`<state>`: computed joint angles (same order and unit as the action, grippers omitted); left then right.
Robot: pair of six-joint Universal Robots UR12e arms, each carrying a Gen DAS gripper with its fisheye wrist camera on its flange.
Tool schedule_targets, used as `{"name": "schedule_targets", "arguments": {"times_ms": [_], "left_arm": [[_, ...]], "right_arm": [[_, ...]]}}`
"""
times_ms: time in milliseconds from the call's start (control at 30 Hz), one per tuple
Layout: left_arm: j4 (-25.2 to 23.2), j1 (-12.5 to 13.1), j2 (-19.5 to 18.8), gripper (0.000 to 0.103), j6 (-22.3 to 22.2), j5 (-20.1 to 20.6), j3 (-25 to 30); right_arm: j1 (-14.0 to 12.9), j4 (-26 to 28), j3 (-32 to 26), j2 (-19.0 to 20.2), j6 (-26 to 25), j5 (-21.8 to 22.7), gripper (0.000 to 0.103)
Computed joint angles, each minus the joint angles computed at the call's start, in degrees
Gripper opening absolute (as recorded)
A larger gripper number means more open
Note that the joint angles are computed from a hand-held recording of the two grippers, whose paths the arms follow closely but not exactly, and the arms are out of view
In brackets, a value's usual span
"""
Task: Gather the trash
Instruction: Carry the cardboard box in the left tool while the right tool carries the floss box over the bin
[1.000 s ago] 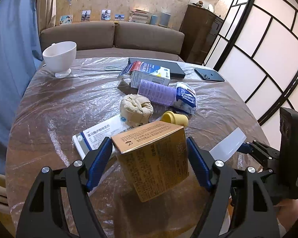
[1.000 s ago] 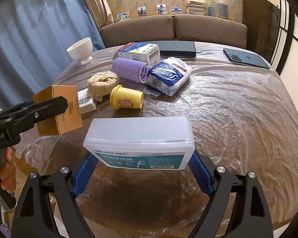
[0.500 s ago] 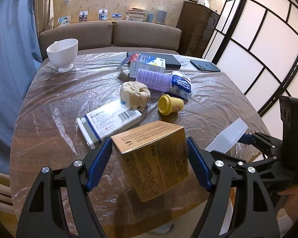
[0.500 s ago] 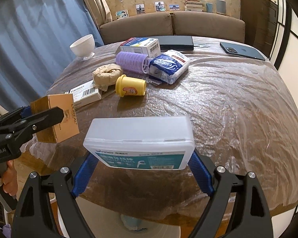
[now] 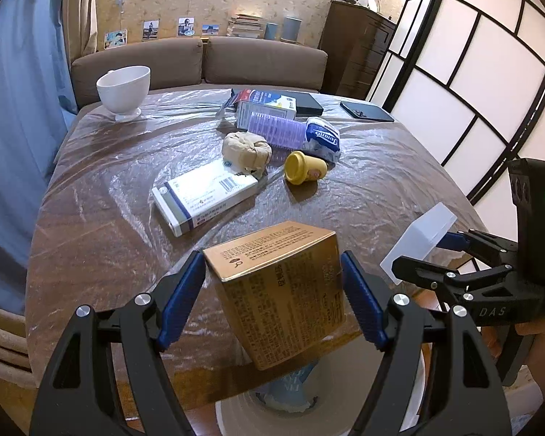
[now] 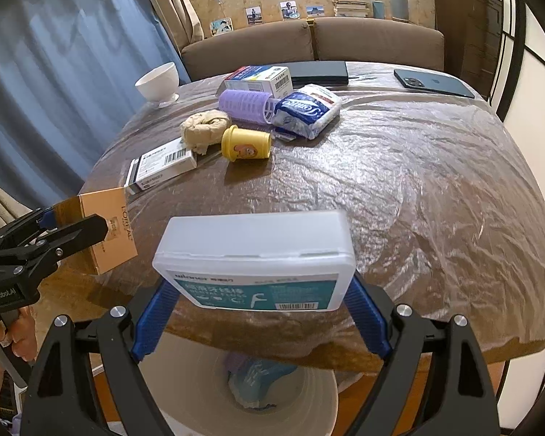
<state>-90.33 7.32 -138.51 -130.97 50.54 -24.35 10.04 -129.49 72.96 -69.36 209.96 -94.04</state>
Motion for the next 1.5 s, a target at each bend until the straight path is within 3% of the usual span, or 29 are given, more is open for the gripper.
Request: {"name": "schedule_targets", "arguments": {"times_ms": [600,1000,1100,1500], "left_arm": [[1.45,0.86,5.23,0.076,4.99,0.73,-9.09],[1.97,1.19,6.54,0.076,5.54,0.47,-11.25],[1.96,1.29,6.74,0.076,5.37,0.44,-11.55],[0.63,1.65,8.1,0.076,7.93,1.37,-13.42]], "right_arm": [[1.34,0.68,2.8,-2.11,-0.06,0.05,0.083],[1.74,0.76,2.77,-1.55,-1.12,-1.03,0.082],[1.45,-0.99,3.56,-2.03,-0.06,1.13,0.082],[2.02,-1.19,4.64,-3.98,-1.36,1.49,0.081]]}}
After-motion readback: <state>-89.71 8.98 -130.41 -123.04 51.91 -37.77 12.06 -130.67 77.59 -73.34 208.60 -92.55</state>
